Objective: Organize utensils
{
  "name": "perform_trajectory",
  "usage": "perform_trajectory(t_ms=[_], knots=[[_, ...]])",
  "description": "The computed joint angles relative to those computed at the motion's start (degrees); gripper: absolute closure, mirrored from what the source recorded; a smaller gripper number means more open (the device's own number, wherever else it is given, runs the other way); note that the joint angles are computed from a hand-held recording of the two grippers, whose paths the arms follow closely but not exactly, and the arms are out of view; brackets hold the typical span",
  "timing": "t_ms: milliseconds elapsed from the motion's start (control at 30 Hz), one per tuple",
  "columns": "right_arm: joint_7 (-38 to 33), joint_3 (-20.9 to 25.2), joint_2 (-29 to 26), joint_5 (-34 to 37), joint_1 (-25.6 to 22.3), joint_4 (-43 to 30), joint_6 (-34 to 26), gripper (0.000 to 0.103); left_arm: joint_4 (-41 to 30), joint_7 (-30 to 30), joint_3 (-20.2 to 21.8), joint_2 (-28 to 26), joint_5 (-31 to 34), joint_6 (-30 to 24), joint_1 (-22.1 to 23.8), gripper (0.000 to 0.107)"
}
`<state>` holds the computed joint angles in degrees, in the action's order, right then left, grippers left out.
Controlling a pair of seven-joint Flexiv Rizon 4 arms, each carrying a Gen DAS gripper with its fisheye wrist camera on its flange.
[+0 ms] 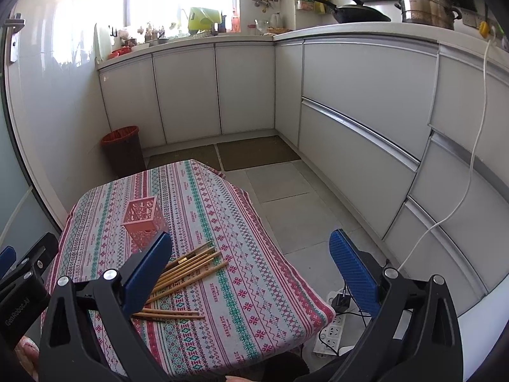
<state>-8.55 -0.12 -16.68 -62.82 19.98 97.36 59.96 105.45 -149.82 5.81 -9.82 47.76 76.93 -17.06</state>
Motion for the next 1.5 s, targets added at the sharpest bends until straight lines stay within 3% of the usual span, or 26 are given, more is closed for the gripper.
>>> perform_trajectory(t_ms=[1500], knots=[[-2.4,-0.2,-0.7,3.7,0.4,-0.2,0.5,0.007,-0.3,1.4,0.4,-0.9,-1.1,-0.8,-0.3,0.011]])
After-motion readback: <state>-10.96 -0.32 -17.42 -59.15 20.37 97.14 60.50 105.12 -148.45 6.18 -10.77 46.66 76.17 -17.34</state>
